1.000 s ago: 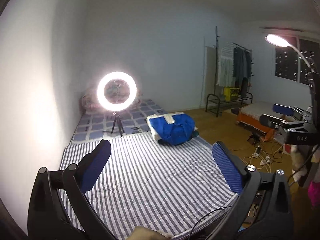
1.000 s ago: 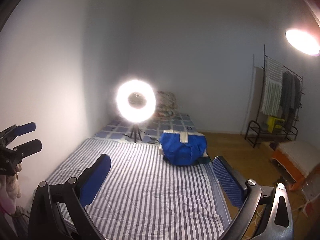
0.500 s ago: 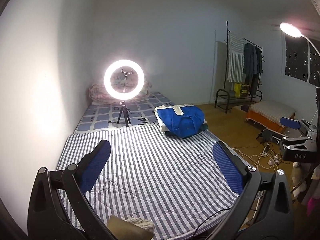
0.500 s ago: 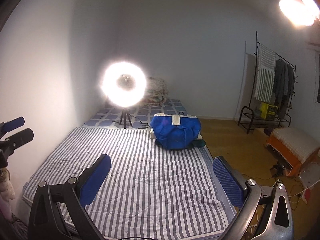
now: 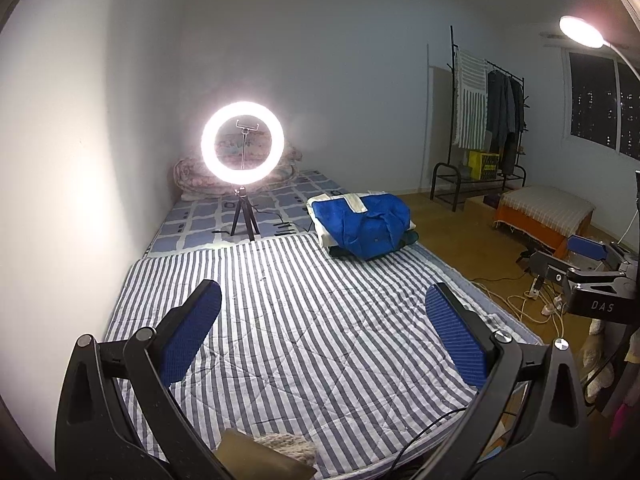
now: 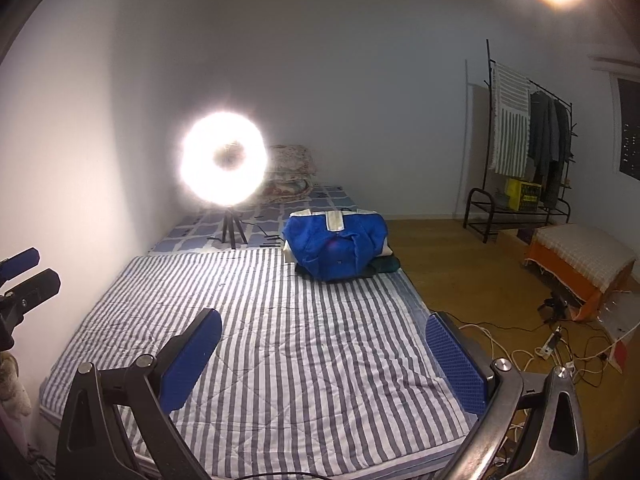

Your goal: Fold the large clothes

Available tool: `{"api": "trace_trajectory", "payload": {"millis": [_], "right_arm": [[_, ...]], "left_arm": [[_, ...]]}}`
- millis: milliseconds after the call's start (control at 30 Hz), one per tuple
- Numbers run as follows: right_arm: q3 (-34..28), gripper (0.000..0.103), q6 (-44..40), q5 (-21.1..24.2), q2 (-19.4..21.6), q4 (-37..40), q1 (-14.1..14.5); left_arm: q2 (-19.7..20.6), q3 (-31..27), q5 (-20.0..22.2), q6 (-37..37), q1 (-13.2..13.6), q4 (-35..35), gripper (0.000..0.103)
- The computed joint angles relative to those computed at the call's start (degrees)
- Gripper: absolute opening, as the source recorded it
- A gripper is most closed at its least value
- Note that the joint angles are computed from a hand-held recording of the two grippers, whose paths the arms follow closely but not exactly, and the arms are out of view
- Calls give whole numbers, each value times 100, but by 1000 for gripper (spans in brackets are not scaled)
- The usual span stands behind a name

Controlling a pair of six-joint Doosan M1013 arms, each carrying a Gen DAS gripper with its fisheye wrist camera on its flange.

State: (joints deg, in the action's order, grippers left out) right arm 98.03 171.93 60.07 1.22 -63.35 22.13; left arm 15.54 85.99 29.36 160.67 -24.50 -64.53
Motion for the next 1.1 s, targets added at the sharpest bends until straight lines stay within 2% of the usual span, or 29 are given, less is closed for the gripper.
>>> {"api": "trace_trajectory", "payload": {"millis": [400,1100], "right_arm": [[17,103,-69,-78,56,92,-50],[34,103,-27,-112,75,139,-81]], "left_arm": [[89,-15,-48,-229,-58,364,103],[68,36,-159,-154,-45,305,103]]}}
